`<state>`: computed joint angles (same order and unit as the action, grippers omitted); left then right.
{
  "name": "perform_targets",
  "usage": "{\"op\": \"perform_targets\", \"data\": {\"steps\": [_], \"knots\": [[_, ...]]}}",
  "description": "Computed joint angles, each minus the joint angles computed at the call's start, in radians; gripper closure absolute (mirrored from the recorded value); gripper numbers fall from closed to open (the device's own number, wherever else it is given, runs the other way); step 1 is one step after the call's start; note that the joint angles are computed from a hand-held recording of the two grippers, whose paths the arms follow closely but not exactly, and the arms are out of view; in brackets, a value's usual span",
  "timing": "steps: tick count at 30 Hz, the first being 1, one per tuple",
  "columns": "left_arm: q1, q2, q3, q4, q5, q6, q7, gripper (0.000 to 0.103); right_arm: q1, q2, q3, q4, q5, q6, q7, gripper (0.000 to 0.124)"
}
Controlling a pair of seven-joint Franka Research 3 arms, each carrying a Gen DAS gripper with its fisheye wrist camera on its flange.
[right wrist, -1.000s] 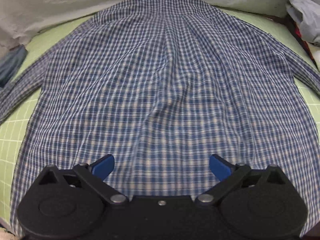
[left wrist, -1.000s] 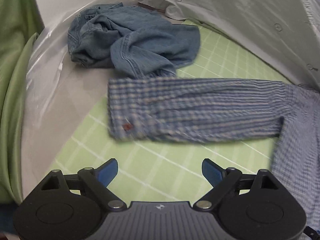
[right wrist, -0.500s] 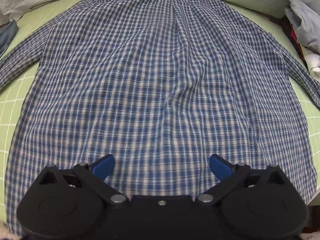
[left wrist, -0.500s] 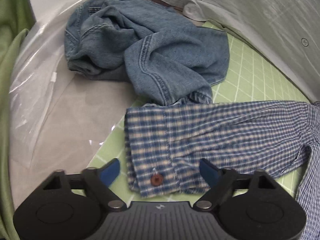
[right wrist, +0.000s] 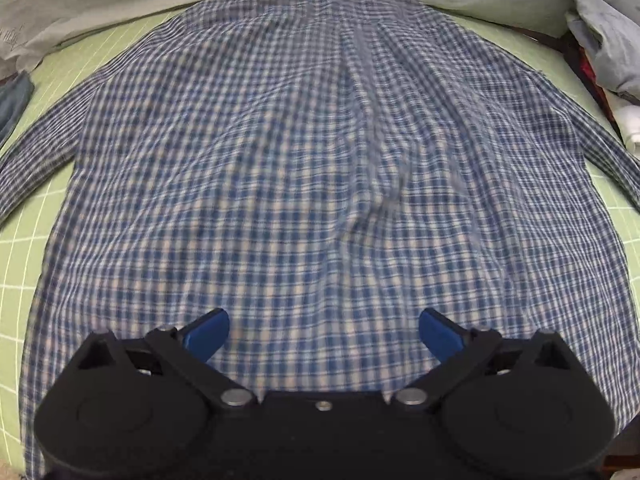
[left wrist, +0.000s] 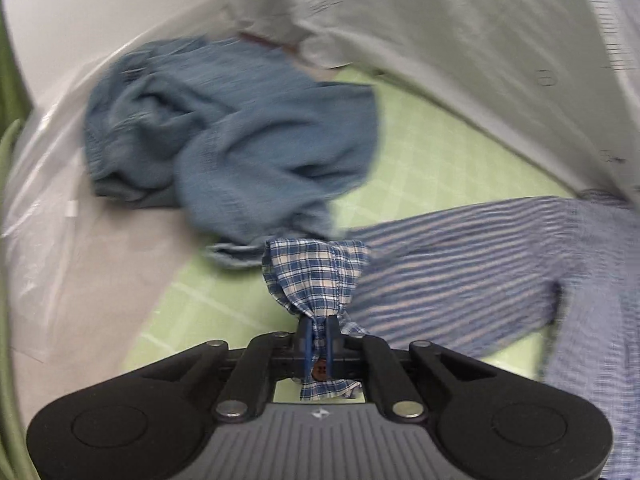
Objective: Fold clothes
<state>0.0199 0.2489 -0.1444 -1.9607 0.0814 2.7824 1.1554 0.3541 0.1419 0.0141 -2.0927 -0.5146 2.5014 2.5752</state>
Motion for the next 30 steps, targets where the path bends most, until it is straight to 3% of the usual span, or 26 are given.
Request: {"op": "perform_targets", "data": {"steps": [4,8,9,11,12,13,16,20,23,26,30], "knots": [[-0.012,0.018,-0.084,0.041,-0.087,0.021,0.101,0.098,-0.020,-0.038,-0.017,-0.054,-0.035,0.044,0.056,0.022],[0.022,0.067,-0.258,0.101,-0.337,0.062,0.327,0.097,-0.060,-0.088,-0.023,-0.118,-0.078,0.094,0.113,0.022],[0.039,0.081,-0.312,0.113,-0.416,0.082,0.399,0.090,-0.072,-0.097,-0.022,-0.129,-0.096,0.101,0.125,0.022],[0.037,0.101,-0.361,0.144,-0.500,0.081,0.478,0.072,-0.091,-0.110,-0.019,-0.144,-0.134,0.110,0.160,0.022],[0.011,0.106,-0.349,0.158,-0.505,0.075,0.483,0.047,-0.100,-0.116,-0.017,-0.150,-0.154,0.114,0.178,0.022],[-0.037,0.104,-0.301,0.160,-0.457,0.078,0.437,0.027,-0.112,-0.119,-0.017,-0.156,-0.177,0.127,0.193,0.022],[-0.198,0.089,-0.108,0.158,-0.220,0.046,0.194,0.022,-0.137,-0.096,-0.020,-0.127,-0.250,0.148,0.243,0.022],[-0.295,0.086,0.027,0.182,0.058,-0.106,-0.082,0.018,-0.130,-0.043,-0.025,-0.051,-0.303,0.178,0.241,0.022],[-0.266,0.085,0.028,0.183,0.108,-0.184,-0.144,0.018,-0.119,0.017,-0.035,0.004,-0.273,0.275,0.192,0.023],[-0.210,0.077,-0.002,0.168,0.095,-0.221,-0.149,0.017,-0.122,0.095,-0.016,0.076,-0.108,0.351,0.043,0.026],[-0.180,0.091,-0.012,0.183,0.116,-0.241,-0.153,0.016,-0.143,0.201,0.042,0.185,0.077,0.387,-0.159,0.032]]}}
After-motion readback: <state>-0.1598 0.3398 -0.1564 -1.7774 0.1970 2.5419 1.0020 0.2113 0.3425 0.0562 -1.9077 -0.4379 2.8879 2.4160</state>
